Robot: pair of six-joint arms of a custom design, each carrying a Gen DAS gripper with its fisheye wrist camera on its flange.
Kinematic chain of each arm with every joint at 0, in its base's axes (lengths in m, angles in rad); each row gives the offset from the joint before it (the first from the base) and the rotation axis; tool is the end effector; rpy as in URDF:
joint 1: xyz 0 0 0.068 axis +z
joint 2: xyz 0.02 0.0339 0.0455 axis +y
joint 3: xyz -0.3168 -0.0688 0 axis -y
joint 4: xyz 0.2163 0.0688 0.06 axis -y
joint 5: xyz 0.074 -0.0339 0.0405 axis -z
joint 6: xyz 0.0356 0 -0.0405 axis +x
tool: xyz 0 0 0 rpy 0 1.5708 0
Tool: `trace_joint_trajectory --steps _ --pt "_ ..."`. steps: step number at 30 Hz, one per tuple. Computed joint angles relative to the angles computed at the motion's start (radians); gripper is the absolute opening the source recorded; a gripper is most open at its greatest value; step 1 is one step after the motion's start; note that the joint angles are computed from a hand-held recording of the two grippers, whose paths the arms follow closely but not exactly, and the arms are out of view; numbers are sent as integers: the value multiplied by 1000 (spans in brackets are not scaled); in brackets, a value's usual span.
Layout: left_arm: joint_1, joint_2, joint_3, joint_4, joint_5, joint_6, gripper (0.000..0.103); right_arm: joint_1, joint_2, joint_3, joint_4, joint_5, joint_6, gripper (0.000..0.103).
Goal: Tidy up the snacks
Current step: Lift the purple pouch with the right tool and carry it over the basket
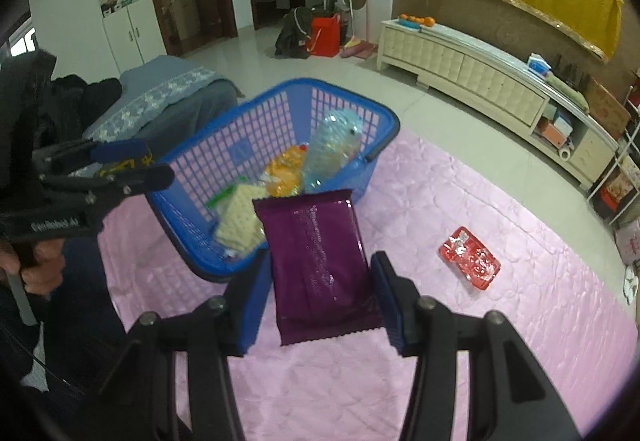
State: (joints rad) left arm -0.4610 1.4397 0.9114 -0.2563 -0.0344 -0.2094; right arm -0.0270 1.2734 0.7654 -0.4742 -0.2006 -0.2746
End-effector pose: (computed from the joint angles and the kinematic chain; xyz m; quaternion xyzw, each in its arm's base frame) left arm 0.2452 -0.1204 0.2929 0.1093 0.9171 -0.1110 0.3669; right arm 0.2059 0.0015 0.2730 -0.1464 0.9413 0.0514 0.2997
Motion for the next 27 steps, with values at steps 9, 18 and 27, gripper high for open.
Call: trace_joint_trajectory --steps 9,18,27 --pt "75 -14 -32 57 66 90 68 177 5 47 22 95 168 55" --pt "161 -9 -66 103 93 148 89 288 111 100 59 180 287 55" --pt "231 15 -71 128 132 158 103 358 231 138 89 257 325 55"
